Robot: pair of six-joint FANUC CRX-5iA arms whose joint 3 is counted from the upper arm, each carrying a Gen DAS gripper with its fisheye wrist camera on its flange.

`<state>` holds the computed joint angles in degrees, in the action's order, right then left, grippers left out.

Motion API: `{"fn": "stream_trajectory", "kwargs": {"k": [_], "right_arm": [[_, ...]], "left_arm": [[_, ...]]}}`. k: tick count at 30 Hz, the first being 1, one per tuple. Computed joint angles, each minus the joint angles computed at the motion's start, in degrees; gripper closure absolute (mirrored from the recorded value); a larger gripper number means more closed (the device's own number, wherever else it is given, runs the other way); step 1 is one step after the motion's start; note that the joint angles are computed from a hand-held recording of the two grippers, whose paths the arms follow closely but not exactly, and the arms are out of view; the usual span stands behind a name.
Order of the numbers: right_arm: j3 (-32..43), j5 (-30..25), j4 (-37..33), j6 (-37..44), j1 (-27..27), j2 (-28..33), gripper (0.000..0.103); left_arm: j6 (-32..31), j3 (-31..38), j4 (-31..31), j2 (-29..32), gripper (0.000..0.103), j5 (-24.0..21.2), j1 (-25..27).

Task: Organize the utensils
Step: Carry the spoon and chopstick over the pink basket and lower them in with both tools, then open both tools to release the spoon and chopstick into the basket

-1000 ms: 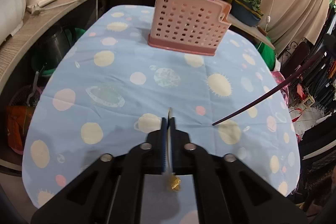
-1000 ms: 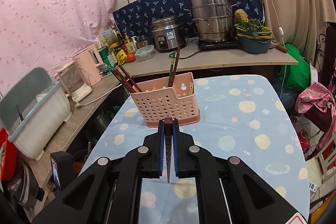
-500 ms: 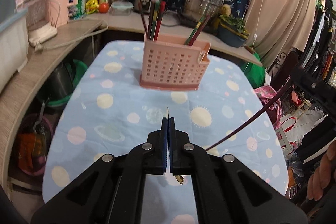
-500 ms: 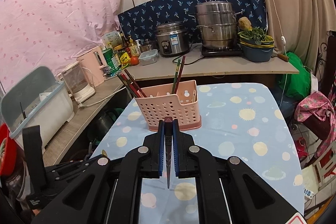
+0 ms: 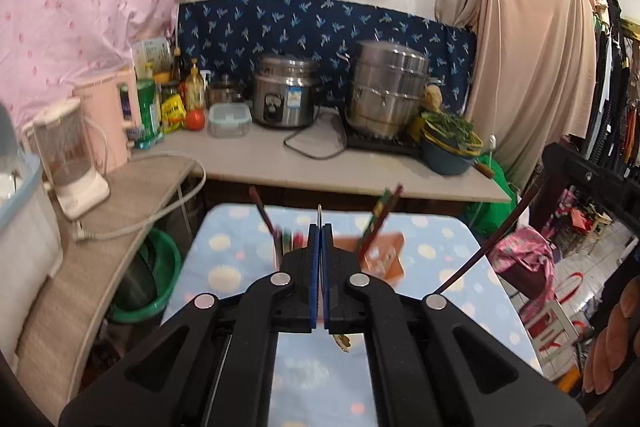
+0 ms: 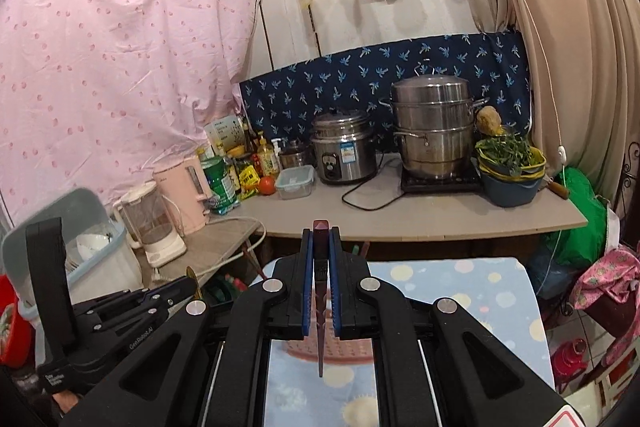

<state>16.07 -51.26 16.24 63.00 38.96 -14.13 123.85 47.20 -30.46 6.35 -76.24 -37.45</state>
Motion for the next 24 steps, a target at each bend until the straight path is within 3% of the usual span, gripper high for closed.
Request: {"fn": "stream_trajectory", "kwargs": {"k": [7,15,24], "right_arm": [[9.7,2.8,-3.8,2.2,-3.6,9.4,0.096],[13.2,0.4,-7.5,5.1,-5.6,15.5,0.096],[12.6,-2.3,-10.7,7.1,-6.6,17.7,0.096]], "left_arm": [[-3.8,8.4,-0.3,7.3,0.103,-0.1,3.6],[-4.6,6.9,2.8,9.8,0.103,0.9,7.4],[-4.2,5.1,3.7,10.7,0.102,2.0,8.5]]}}
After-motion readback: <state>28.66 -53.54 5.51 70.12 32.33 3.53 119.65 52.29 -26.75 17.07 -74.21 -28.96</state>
